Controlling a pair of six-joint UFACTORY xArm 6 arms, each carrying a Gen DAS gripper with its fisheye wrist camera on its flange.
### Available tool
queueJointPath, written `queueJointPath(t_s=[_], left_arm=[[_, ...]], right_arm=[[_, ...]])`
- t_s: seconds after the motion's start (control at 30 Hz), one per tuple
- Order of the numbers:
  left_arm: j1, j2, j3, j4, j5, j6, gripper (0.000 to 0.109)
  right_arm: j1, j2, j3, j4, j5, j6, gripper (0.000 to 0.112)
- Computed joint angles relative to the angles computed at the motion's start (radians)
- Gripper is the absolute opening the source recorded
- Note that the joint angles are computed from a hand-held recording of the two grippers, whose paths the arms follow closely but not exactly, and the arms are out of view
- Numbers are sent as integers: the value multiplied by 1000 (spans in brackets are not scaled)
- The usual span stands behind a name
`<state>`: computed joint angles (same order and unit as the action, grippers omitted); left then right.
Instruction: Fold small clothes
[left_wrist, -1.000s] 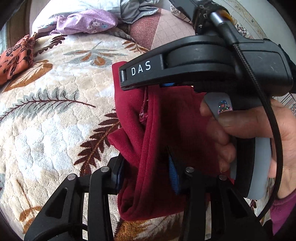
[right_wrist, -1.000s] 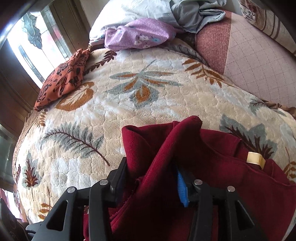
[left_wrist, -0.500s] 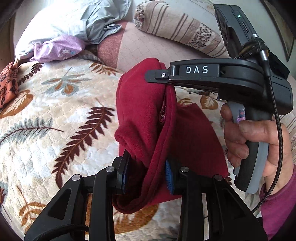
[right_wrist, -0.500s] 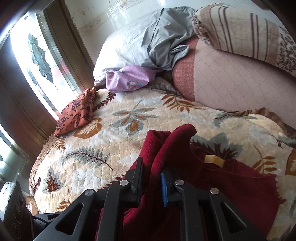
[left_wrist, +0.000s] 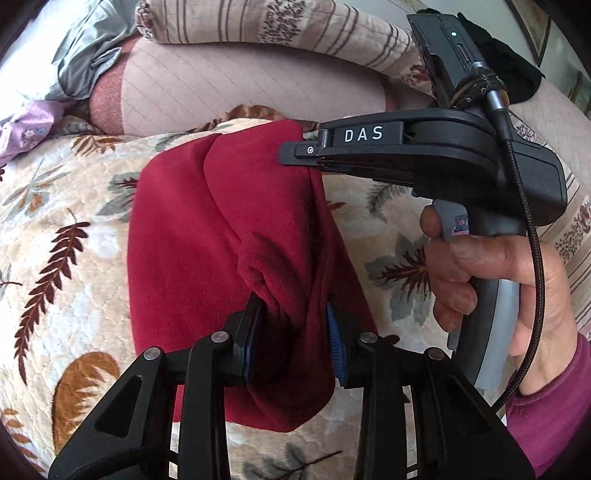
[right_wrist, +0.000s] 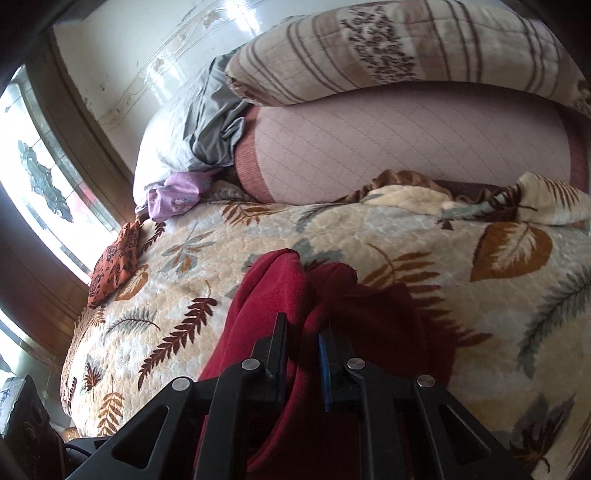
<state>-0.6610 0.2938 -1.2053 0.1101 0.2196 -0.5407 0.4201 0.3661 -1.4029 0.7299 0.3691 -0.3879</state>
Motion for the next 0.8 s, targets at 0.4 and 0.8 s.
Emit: queueJointPath(t_s=[0.4,0.8], left_arm=[[-32,10,-9,-225,70,237,31],[59,-200,258,131,40,-147,31]], right_arm=[[-57,-32,143,128,-57,-21,34],[24,-136,301,254,-14,-54,76]])
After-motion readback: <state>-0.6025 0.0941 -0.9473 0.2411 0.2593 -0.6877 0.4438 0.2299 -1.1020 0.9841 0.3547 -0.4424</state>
